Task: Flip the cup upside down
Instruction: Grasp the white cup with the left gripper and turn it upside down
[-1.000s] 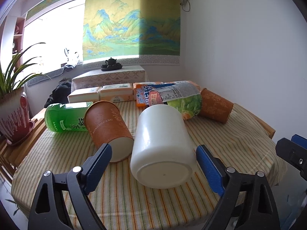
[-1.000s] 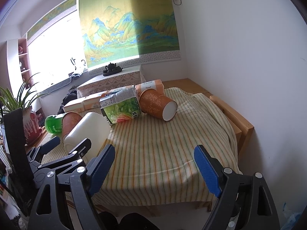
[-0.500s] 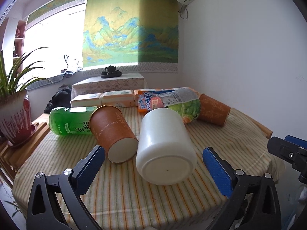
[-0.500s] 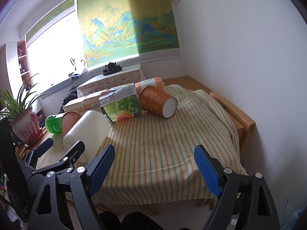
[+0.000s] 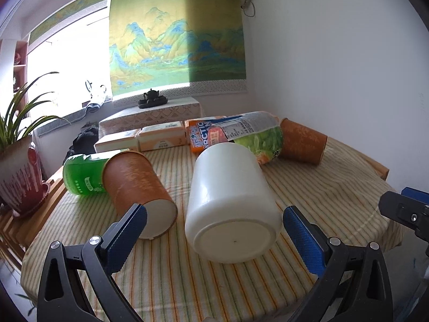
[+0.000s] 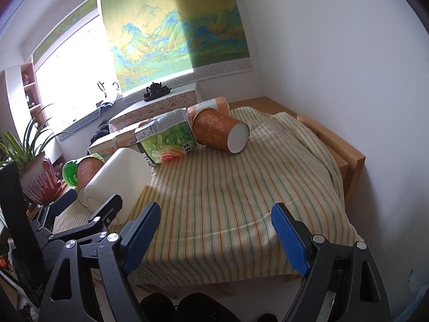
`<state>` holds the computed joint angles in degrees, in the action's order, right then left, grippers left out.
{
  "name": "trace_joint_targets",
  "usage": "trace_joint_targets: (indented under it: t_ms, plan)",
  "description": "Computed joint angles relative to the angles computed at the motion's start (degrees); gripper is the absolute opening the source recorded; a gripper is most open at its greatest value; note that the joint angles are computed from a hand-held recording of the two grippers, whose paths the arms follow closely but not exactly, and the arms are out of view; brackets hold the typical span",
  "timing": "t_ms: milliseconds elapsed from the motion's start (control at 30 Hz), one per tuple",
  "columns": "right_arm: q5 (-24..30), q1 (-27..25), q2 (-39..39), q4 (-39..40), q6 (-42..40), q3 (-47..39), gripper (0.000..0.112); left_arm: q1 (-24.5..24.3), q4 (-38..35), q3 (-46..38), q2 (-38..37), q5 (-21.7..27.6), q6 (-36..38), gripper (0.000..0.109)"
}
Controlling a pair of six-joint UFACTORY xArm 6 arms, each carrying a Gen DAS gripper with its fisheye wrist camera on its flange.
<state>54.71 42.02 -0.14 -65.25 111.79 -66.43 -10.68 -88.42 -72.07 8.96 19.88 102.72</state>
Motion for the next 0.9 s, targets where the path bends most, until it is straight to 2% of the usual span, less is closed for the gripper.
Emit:
trace_joint_targets:
  t_ms: [100, 267, 733, 900]
  plan:
    - [-0.14, -0.32, -0.42, -0.09, 0.61, 0.59, 0.082, -1.10, 4.04, -1.16, 1.52, -1.95, -3.28, 0.102]
    - [0.03, -0.47, -0.54, -0.10, 0.83, 0.78, 0.082, -1.51, 7.31, -1.57, 2.43, -2.35, -6.47, 0.077]
    - [0.79, 0.07, 0.80, -0.36, -0.60, -1.25, 0.082, 0.61, 12.97, 1.23, -2.49, 3.32, -7.76, 0.077]
    - [1.30, 0.55, 0.84, -0.89, -0.69, -1.94, 0.082, 1.66, 11.78, 1.75, -4.87, 4.69, -5.83, 0.077]
